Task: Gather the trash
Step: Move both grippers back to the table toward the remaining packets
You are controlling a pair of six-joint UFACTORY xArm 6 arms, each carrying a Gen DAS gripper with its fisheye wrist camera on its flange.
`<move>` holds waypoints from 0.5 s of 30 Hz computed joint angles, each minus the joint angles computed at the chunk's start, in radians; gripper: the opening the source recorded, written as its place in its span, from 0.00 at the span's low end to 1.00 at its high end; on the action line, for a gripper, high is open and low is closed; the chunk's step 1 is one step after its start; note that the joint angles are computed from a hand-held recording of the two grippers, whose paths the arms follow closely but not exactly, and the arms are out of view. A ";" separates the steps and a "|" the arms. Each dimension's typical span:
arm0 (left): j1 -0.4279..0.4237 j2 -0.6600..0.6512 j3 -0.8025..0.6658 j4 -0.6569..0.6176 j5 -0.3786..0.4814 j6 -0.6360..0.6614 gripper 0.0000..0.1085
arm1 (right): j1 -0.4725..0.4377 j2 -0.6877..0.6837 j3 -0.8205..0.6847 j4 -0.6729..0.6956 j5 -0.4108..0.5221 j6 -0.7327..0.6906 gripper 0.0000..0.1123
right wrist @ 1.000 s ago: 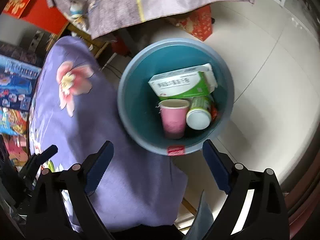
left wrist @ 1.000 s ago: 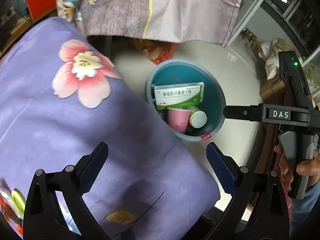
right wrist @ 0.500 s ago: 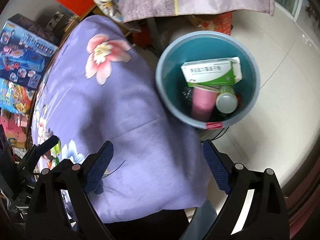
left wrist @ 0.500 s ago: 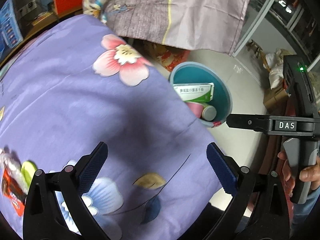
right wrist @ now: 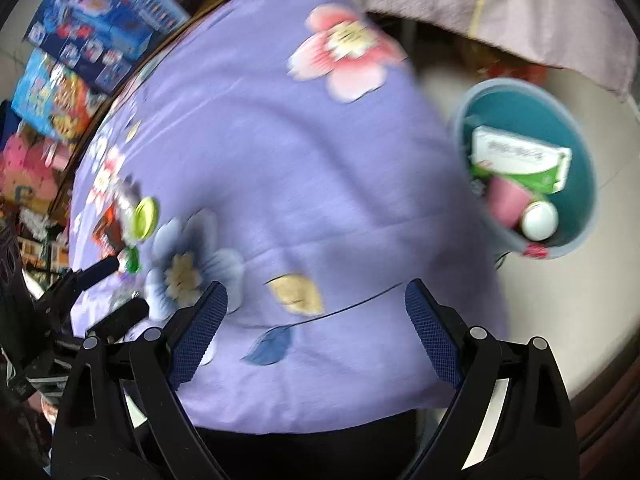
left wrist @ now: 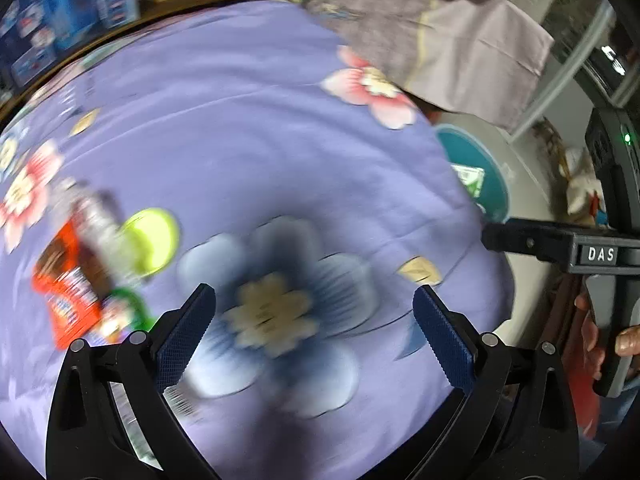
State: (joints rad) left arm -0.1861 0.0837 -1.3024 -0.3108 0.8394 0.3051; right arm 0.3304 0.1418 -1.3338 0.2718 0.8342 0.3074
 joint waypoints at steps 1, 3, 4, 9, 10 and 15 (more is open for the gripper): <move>0.020 -0.016 0.017 0.009 -0.003 -0.004 0.91 | 0.016 0.013 -0.017 -0.001 0.014 0.000 0.77; 0.048 -0.040 0.041 0.020 -0.006 -0.011 0.91 | 0.040 0.030 -0.040 -0.011 0.031 0.007 0.77; 0.069 -0.056 0.058 0.025 -0.008 -0.012 0.91 | 0.057 0.043 -0.058 -0.003 0.042 0.006 0.77; 0.149 -0.121 0.125 0.055 -0.013 -0.030 0.91 | 0.114 0.098 -0.133 0.072 0.096 -0.020 0.77; 0.166 -0.138 0.142 0.058 -0.014 -0.030 0.91 | 0.124 0.109 -0.149 0.075 0.104 -0.015 0.77; 0.245 -0.237 0.255 0.047 -0.020 0.001 0.91 | 0.177 0.169 -0.237 0.094 0.149 -0.008 0.77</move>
